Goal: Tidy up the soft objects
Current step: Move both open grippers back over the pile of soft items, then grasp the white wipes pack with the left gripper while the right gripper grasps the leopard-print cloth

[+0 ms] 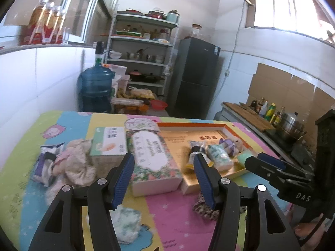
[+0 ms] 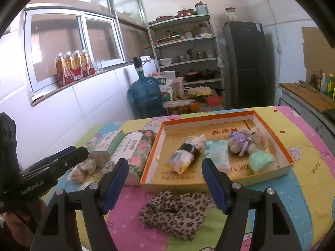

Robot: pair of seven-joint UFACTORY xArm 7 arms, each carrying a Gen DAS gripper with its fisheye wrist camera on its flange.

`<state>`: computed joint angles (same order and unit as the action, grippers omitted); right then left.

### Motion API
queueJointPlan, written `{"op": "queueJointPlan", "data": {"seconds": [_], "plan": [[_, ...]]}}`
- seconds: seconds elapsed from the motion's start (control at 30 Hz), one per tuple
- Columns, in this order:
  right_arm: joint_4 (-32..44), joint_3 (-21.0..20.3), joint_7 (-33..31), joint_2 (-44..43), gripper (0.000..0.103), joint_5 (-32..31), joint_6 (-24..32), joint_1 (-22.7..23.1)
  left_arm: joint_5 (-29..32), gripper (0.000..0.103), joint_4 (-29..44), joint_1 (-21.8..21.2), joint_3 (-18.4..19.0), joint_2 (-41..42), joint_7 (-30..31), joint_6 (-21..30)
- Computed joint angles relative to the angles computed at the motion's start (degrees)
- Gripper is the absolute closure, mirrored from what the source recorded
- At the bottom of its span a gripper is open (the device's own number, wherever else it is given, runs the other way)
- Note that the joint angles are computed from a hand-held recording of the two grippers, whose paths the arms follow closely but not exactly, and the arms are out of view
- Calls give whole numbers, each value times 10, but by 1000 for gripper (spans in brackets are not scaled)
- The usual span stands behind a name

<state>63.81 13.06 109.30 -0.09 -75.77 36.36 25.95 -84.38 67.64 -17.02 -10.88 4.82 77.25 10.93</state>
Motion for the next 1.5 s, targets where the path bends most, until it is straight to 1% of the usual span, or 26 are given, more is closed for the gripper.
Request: {"op": "queueJointPlan", "data": {"seconds": [0.1,0.23,0.33,0.47,0.5,0.57,0.67,0.73,0.8,0.87,1.0,1.1,1.17,1.27,1.3,1.4,1.5], "plan": [[12,2,-11,13,31,7,5,6,-19,42,-15,7,6,-8,26,7],[26,-1,-20,30,31,15,11,17,-27,42,-36,16,16,-18,38,20],[31,-7,-20,39,31,17,5,23,-52,43,-53,20,23,-27,68,24],[42,-15,-27,54,31,23,-5,28,-81,42,-75,27,32,-31,114,48],[42,-18,-29,56,31,24,-7,30,-72,40,-77,30,35,-27,112,55],[47,-21,-36,61,31,27,-10,33,-40,29,-83,35,38,-18,87,71],[50,-25,-44,65,31,29,-10,38,-39,28,-84,44,38,-3,94,82],[51,-27,-44,66,31,30,-10,40,-45,25,-80,49,37,6,122,91],[51,-28,-44,66,31,30,-9,42,-27,24,-73,54,37,18,122,100],[53,-29,-42,68,31,29,-4,44,-5,24,-63,61,36,29,107,116],[50,-32,-35,68,31,28,-4,43,-9,24,-51,72,29,47,124,126],[49,-33,-31,70,31,30,-6,42,18,24,-41,76,25,60,115,131],[47,-34,-30,68,31,31,-7,41,14,24,-42,77,19,61,125,127],[44,-35,-26,68,31,31,-10,39,45,23,-34,76,15,72,106,120],[43,-35,-24,68,31,30,-12,38,71,23,-30,74,15,77,84,120],[41,-36,-18,67,31,27,-20,35,107,22,-22,77,8,87,49,116],[40,-36,-15,67,31,25,-24,34,167,22,-13,78,4,97,-10,116]]}}
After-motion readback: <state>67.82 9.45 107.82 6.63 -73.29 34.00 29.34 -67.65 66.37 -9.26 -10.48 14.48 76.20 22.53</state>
